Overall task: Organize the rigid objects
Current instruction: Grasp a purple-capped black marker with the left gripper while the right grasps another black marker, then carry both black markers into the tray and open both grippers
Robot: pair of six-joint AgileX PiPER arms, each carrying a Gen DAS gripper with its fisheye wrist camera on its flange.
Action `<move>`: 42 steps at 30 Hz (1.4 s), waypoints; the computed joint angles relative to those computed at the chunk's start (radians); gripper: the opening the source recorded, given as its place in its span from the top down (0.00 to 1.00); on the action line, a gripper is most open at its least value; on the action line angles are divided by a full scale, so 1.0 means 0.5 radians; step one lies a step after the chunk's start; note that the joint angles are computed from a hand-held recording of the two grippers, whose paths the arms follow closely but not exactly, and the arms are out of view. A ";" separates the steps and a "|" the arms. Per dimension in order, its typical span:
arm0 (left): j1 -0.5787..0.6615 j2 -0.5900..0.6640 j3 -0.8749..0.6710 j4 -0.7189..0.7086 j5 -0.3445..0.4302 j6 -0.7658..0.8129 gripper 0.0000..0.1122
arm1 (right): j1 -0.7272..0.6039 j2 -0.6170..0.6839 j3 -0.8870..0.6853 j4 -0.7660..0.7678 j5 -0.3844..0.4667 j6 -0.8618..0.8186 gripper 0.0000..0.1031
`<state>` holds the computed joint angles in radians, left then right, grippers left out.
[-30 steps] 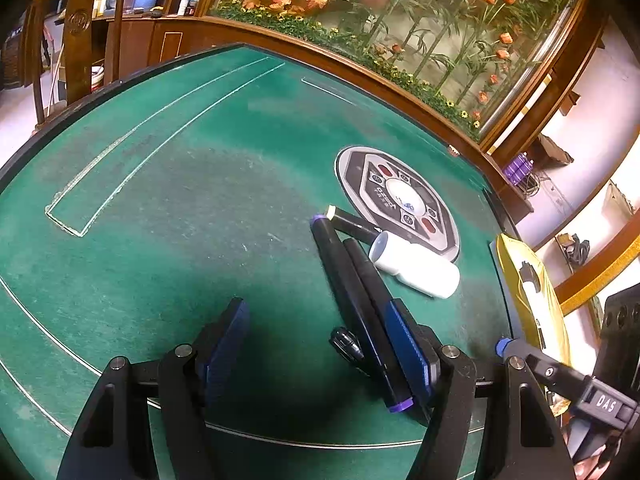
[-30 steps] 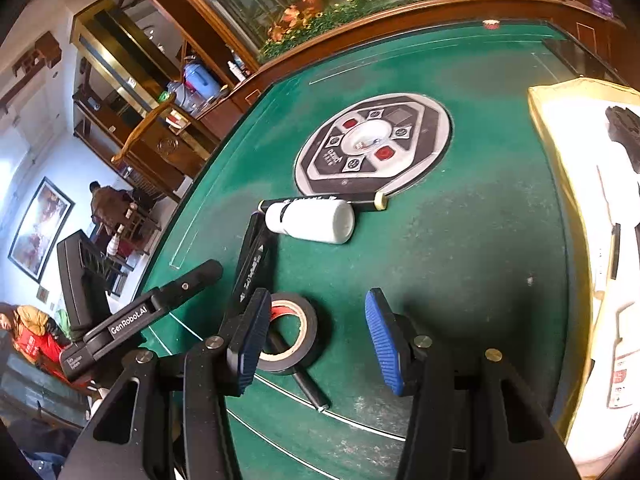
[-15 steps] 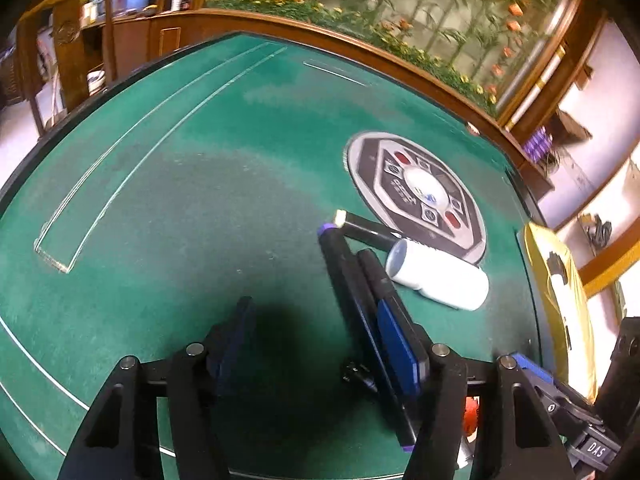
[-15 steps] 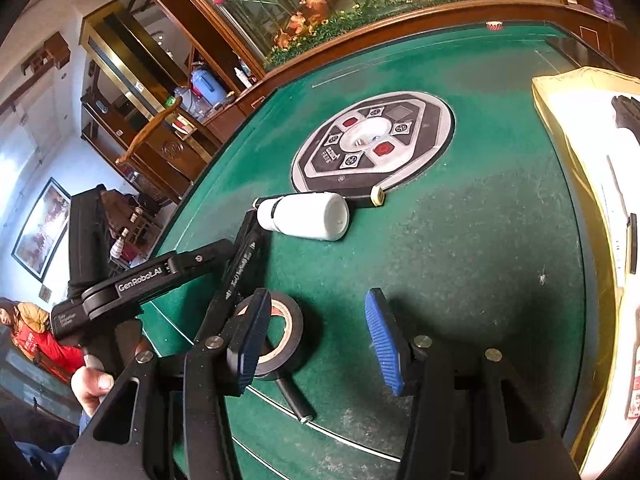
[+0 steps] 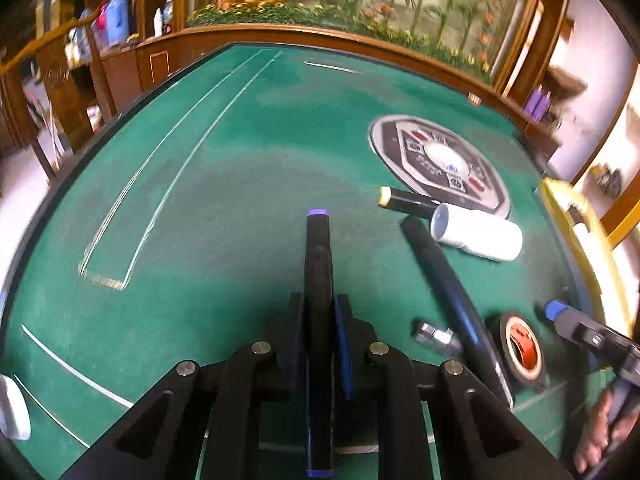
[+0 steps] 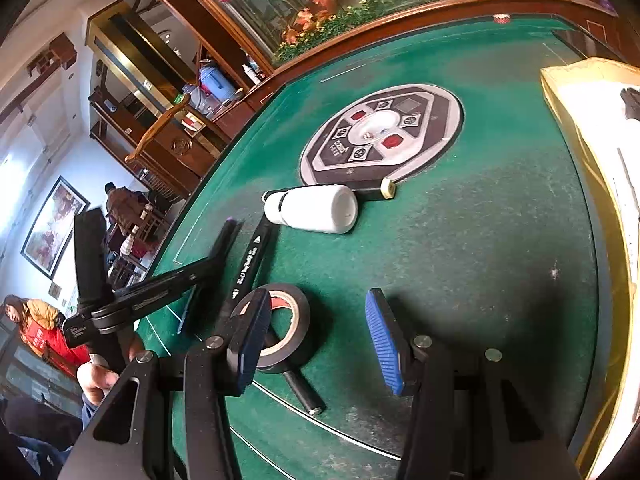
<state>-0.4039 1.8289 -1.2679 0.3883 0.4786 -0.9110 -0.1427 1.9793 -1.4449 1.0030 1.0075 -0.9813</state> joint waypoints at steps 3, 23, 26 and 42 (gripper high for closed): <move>0.079 -0.077 0.150 -0.206 -0.186 0.129 0.87 | 0.032 -0.038 0.040 0.017 -0.056 -0.058 0.53; 0.028 -0.016 0.068 0.012 -0.121 -0.058 0.86 | 0.806 0.305 -0.746 -1.073 -0.087 1.000 0.86; 0.029 -0.016 0.067 -0.008 -0.128 -0.039 0.87 | 0.743 0.234 -0.569 -0.787 -0.155 0.780 0.86; 0.049 -0.096 0.189 0.273 -0.261 -0.390 0.86 | 0.529 0.112 -0.332 -0.137 -0.071 0.275 0.86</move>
